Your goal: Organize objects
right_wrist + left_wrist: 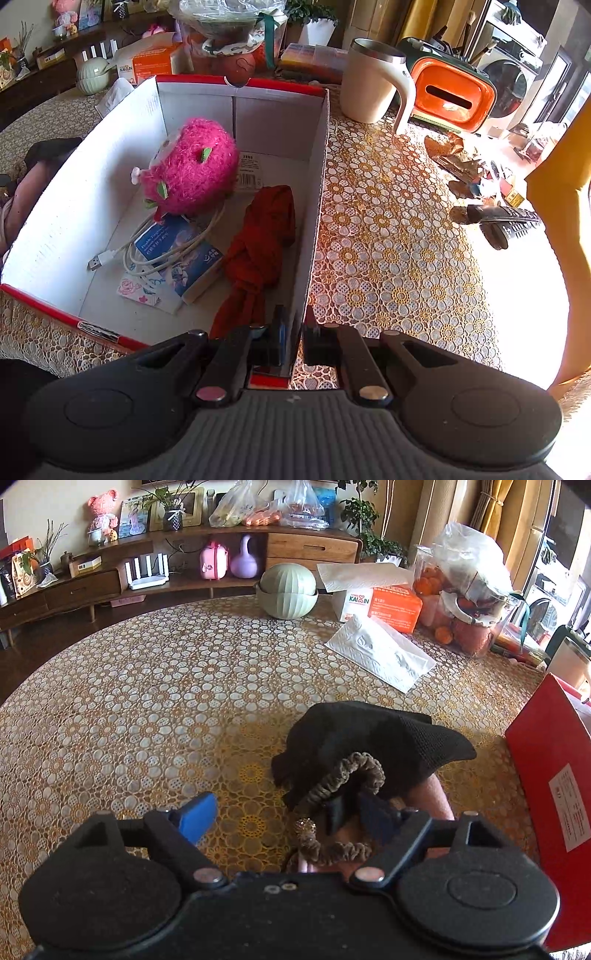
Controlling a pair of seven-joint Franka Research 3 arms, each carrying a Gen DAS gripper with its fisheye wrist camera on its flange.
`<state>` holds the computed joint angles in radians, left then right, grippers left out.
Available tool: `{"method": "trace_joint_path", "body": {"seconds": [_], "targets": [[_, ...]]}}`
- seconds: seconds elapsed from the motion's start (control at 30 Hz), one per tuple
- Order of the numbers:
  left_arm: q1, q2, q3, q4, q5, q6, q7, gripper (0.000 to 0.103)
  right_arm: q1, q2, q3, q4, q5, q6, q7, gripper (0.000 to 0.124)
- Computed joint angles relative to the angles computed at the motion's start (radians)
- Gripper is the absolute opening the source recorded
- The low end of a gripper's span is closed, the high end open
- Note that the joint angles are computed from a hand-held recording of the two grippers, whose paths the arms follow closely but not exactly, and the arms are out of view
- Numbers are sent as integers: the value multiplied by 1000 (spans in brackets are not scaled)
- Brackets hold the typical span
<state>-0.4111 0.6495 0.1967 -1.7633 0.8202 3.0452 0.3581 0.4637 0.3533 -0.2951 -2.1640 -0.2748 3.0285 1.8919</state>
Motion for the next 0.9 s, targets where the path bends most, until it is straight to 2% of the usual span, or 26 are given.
{"method": "trace_joint_path", "body": {"seconds": [0.2,0.3,0.4,0.47,0.53,0.63,0.9], "targets": [[41,39,-61,51,-49,-25,90,79,-19,-1,21,0,27,-3,-16,8],[45,52,-72,68,-71,-32,122,74,-23,-1,26,1,35,-4,-23,8],[62,64,-97,80,-103,-34,166,66,-23,-1,26,1,39,-4,-26,8],[69,69,-109,84,-124,-30,192,54,-23,-1,26,1,42,-3,-28,8],[59,67,-99,75,-135,-9,196,46,-24,-1,27,1,45,-2,-30,8],[14,57,-47,55,-131,25,173,39,-24,-1,28,0,49,-2,-33,8],[-33,14,6,-21,-168,138,189,17,-22,-1,26,0,56,0,-38,8]]}}
